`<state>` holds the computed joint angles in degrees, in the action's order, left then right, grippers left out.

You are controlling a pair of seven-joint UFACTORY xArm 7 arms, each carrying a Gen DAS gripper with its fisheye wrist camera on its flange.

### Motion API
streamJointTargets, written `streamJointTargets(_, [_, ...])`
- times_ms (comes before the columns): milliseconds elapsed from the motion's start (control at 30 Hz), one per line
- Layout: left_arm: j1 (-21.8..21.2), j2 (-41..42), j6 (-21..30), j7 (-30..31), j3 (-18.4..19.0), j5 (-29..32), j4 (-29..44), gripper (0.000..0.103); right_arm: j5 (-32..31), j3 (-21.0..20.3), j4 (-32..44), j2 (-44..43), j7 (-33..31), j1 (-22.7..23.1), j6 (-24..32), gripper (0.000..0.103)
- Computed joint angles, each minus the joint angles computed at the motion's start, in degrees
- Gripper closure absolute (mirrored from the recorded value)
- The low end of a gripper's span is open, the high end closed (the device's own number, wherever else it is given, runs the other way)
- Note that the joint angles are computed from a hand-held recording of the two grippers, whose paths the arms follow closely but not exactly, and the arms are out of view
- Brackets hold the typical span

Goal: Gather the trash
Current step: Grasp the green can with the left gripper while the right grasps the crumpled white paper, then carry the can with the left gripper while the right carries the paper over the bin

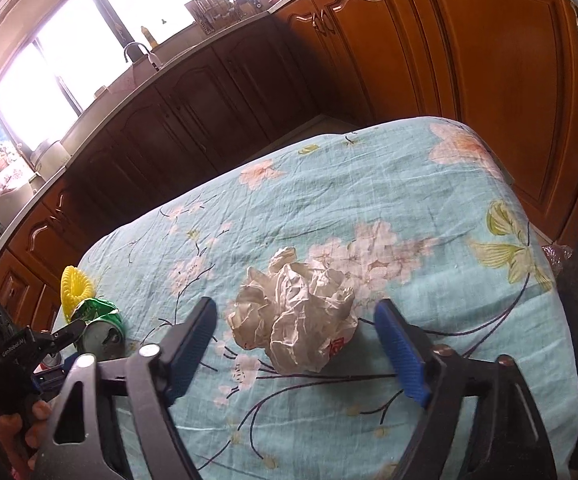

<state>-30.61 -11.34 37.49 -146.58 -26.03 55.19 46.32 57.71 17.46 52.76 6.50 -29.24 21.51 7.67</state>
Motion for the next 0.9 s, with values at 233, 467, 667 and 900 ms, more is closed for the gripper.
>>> streamJointTargets(233, [-2.1,5.6,3.3,10.4,1.2,0.5,8.0,0.077,7.8,-0.3,-4.0,-5.0,-7.6,1.2,-1.8,0.066])
streamJointTargets(467, [-8.1,14.4,7.1,20.3,3.3,1.8,19.3,0.077,16.3,-5.4,-11.0,-14.0,-13.6,5.7,-0.1,0.066])
streamJointTargets(667, [-14.3,22.7,9.3,28.6,5.7,2.4,29.4,0.077,14.6,-8.8,-19.5,-23.9,-10.4,8.5,-0.3,0.066])
streamJointTargets(900, [-20.1,27.9,9.0,35.6,9.3,2.4,35.8,0.077,5.7,-10.6,-28.5,-35.5,-0.7,8.0,-0.7,0.066])
